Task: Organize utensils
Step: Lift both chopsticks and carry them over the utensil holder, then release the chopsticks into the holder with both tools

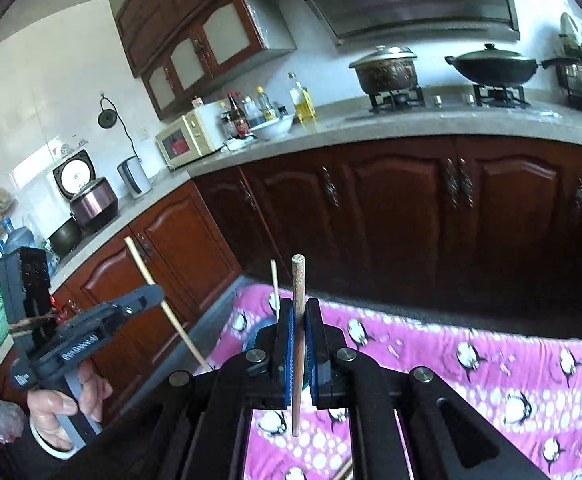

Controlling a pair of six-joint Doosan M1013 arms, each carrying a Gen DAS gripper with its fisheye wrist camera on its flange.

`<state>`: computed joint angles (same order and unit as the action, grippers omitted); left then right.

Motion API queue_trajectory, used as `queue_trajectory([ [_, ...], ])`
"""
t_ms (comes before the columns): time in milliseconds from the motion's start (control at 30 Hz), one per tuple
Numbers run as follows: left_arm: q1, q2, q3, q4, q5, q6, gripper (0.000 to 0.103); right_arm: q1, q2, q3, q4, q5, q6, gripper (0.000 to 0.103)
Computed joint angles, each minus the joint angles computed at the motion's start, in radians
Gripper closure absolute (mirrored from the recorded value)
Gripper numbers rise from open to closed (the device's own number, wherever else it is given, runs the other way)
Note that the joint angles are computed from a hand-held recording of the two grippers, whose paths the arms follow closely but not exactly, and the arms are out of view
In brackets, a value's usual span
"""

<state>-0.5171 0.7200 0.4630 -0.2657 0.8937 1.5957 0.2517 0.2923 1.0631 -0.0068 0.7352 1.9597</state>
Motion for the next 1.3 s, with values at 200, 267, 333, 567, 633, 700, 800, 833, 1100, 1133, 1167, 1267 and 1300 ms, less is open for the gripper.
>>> queue_trajectory([
  [200,-0.012,0.073,-0.102,0.100,-0.011,-0.063,0.099,0.006,0.068,-0.101,-0.049,0.000,0.012,0.098],
  [267,-0.016,0.096,-0.126,0.133,-0.012,-0.076,0.099,0.011,0.102,-0.143,-0.077,0.015,0.015,0.098],
  [333,-0.022,0.112,-0.136,0.171,-0.019,-0.087,0.099,0.014,0.129,-0.173,-0.093,0.021,0.011,0.098],
  [567,-0.020,0.144,-0.148,0.173,0.029,-0.109,0.099,0.007,0.207,-0.234,-0.059,0.081,-0.029,0.098],
  [633,-0.020,0.145,-0.136,0.176,0.039,-0.109,0.099,-0.002,0.228,-0.253,-0.015,0.112,-0.054,0.098],
  [700,-0.020,0.145,-0.128,0.174,0.047,-0.111,0.099,-0.010,0.243,-0.257,0.025,0.133,-0.071,0.098],
  [800,-0.020,0.150,-0.124,0.175,0.063,-0.123,0.099,-0.017,0.266,-0.271,0.056,0.161,-0.073,0.098],
  [833,-0.019,0.151,-0.122,0.172,0.071,-0.128,0.099,-0.018,0.272,-0.274,0.060,0.168,-0.072,0.098],
  [1100,-0.021,0.157,-0.122,0.170,0.098,-0.141,0.099,-0.034,0.290,-0.274,0.129,0.176,-0.049,0.096],
  [1133,-0.020,0.159,-0.126,0.167,0.103,-0.144,0.099,-0.036,0.290,-0.272,0.135,0.180,-0.049,0.093],
  [1167,-0.020,0.157,-0.122,0.166,0.101,-0.150,0.099,-0.037,0.286,-0.263,0.139,0.175,-0.054,0.086],
  [1267,-0.019,0.153,-0.117,0.170,0.099,-0.161,0.089,-0.035,0.273,-0.240,0.131,0.163,-0.050,0.080],
  [1300,-0.019,0.153,-0.116,0.169,0.100,-0.164,0.085,-0.034,0.271,-0.236,0.134,0.164,-0.049,0.080],
])
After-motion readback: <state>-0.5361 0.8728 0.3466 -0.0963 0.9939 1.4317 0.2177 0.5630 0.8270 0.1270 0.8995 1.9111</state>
